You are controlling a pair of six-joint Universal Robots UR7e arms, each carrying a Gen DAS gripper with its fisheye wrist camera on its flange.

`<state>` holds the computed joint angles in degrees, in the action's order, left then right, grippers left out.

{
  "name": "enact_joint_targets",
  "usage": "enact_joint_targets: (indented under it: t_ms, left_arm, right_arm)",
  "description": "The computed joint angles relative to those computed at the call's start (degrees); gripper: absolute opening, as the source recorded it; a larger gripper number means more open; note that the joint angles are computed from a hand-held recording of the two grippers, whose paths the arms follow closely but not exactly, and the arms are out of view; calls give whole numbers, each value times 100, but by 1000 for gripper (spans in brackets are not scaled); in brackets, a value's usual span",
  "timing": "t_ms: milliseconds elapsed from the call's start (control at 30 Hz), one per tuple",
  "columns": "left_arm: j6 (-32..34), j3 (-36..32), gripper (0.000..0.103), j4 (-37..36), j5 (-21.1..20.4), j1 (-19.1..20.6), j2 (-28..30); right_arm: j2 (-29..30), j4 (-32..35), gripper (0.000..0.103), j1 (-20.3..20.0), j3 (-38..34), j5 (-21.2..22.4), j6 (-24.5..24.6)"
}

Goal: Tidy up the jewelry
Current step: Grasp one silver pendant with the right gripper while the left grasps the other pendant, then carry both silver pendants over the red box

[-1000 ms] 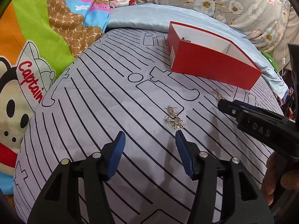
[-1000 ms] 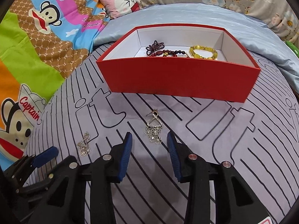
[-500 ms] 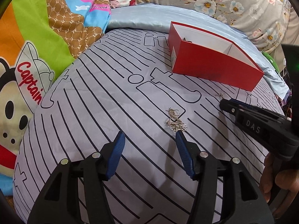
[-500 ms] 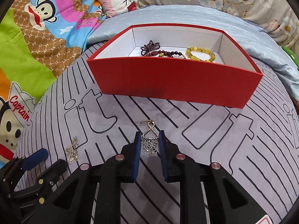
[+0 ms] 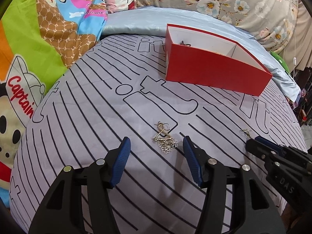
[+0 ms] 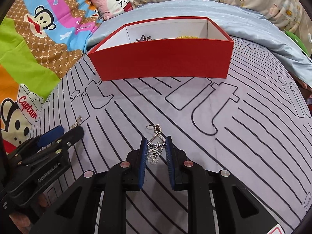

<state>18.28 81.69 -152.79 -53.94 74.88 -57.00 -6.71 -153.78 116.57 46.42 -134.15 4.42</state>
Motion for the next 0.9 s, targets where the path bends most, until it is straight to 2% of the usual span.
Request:
enact_joint_targets:
  t_ms: [167, 233, 400, 533, 900]
  left_arm:
    - [42, -20, 42, -4, -7, -8, 17]
    - [25, -28, 33, -9, -10, -2, 18]
    - [31, -32, 20, 7, -64, 10, 9]
    - [45, -18, 16, 38, -139, 12, -9]
    - [-309, 88, 15, 334, -471, -34, -216]
  right_arm:
    - [-99, -66, 18, 6, 188, 34, 64]
    - [-126, -92, 18, 8, 242, 45, 81]
    - [-188, -141, 18, 16, 369, 75, 117]
    - [-268, -211, 18, 27, 517, 90, 143]
    - [-543, -584, 18, 85, 927, 147, 80]
